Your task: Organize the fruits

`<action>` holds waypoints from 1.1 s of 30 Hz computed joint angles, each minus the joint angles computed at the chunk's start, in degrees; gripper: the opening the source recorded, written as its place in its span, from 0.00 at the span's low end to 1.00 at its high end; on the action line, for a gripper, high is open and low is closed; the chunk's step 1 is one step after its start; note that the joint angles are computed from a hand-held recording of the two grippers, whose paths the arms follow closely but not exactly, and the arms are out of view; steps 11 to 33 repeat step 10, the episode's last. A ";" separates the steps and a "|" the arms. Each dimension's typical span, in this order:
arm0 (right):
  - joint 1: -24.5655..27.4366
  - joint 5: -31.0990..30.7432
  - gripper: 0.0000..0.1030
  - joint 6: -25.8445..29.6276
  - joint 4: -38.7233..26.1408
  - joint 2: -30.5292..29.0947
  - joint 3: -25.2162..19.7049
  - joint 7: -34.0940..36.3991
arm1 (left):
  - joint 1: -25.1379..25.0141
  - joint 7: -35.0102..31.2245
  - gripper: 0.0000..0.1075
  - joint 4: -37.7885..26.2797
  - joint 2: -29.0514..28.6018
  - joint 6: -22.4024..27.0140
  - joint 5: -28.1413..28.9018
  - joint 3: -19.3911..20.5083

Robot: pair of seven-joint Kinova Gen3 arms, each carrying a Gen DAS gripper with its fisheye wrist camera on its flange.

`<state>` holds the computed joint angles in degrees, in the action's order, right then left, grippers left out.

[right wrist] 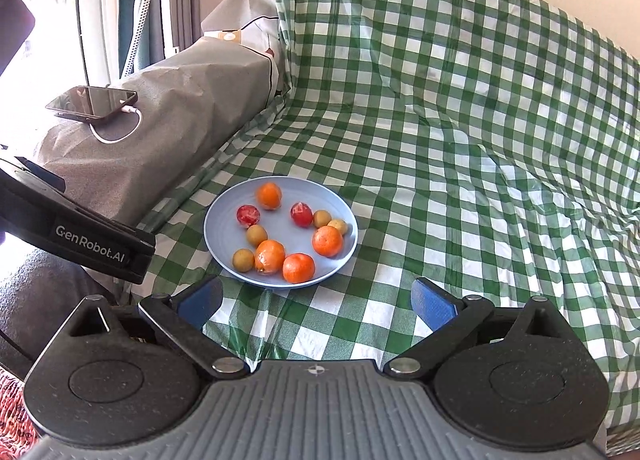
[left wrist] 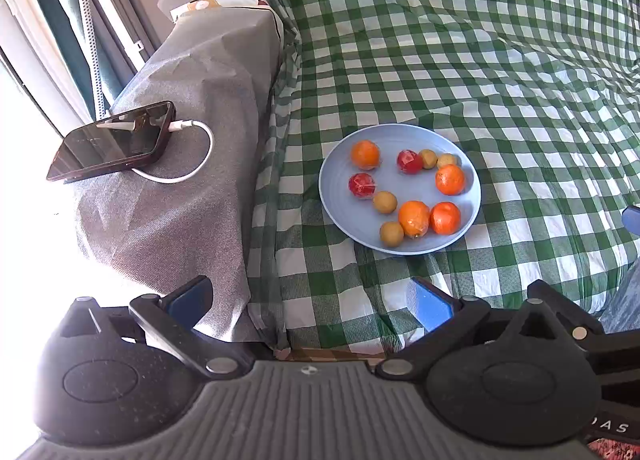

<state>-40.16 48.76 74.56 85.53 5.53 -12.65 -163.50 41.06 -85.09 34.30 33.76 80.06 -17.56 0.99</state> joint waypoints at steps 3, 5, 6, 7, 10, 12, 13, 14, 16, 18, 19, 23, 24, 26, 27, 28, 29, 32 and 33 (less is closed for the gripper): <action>0.04 -0.05 0.97 0.03 -0.04 -0.01 0.01 0.02 | -0.07 -0.23 0.95 -0.28 0.19 0.24 0.02 0.00; 0.05 -0.07 0.97 0.03 -0.06 0.01 0.00 0.03 | -0.17 -0.38 0.95 -0.48 0.30 0.40 0.18 0.04; 0.04 -0.07 0.97 0.04 -0.09 0.04 0.00 0.02 | -0.20 -0.40 0.95 -0.61 0.38 0.51 0.23 0.03; 0.04 -0.08 0.97 0.00 -0.05 0.03 0.00 -0.02 | -0.14 -0.37 0.95 -0.71 0.46 0.62 0.18 -0.05; 0.01 -0.12 0.97 -0.02 -0.03 0.05 0.01 -0.12 | -0.15 -0.38 0.95 -0.71 0.50 0.68 0.29 -0.06; 0.01 -0.12 0.97 -0.02 -0.03 0.05 0.01 -0.12 | -0.15 -0.38 0.95 -0.71 0.50 0.68 0.29 -0.06; 0.01 -0.12 0.97 -0.02 -0.03 0.05 0.01 -0.12 | -0.15 -0.38 0.95 -0.71 0.50 0.68 0.29 -0.06; 0.01 -0.12 0.97 -0.02 -0.03 0.05 0.01 -0.12 | -0.15 -0.38 0.95 -0.71 0.50 0.68 0.29 -0.06; 0.01 -0.12 0.97 -0.02 -0.03 0.05 0.01 -0.12 | -0.15 -0.38 0.95 -0.71 0.50 0.68 0.29 -0.06; 0.01 -0.12 0.97 -0.02 -0.03 0.05 0.01 -0.12 | -0.15 -0.38 0.95 -0.71 0.50 0.68 0.29 -0.06; 0.01 -0.12 0.97 -0.02 -0.03 0.05 0.01 -0.12 | -0.15 -0.38 0.95 -0.71 0.50 0.68 0.29 -0.06; 0.01 -0.12 0.97 -0.02 -0.03 0.05 0.01 -0.12 | -0.15 -0.38 0.95 -0.71 0.50 0.68 0.29 -0.06; 0.01 -0.12 0.97 -0.02 -0.03 0.05 0.01 -0.12 | -0.15 -0.38 0.95 -0.71 0.50 0.68 0.29 -0.06; 0.01 -0.12 0.97 -0.02 -0.03 0.05 0.01 -0.12 | -0.15 -0.38 0.95 -0.71 0.50 0.68 0.29 -0.06; 0.01 -0.12 0.97 -0.02 -0.03 0.05 0.01 -0.12 | -0.15 -0.38 0.95 -0.71 0.50 0.68 0.29 -0.06; 0.01 -0.12 0.97 -0.02 -0.03 0.05 0.01 -0.12 | -0.15 -0.38 0.95 -0.71 0.50 0.68 0.29 -0.06; 0.01 -0.12 0.97 -0.02 -0.03 0.05 0.01 -0.12 | -0.15 -0.38 0.95 -0.71 0.50 0.68 0.29 -0.06; 0.01 -0.12 0.97 -0.02 -0.03 0.05 0.01 -0.12 | -0.15 -0.38 0.95 -0.71 0.50 0.68 0.29 -0.06; 0.01 -0.12 0.97 -0.02 -0.03 0.05 0.01 -0.12 | -0.15 -0.38 0.95 -0.71 0.50 0.68 0.29 -0.06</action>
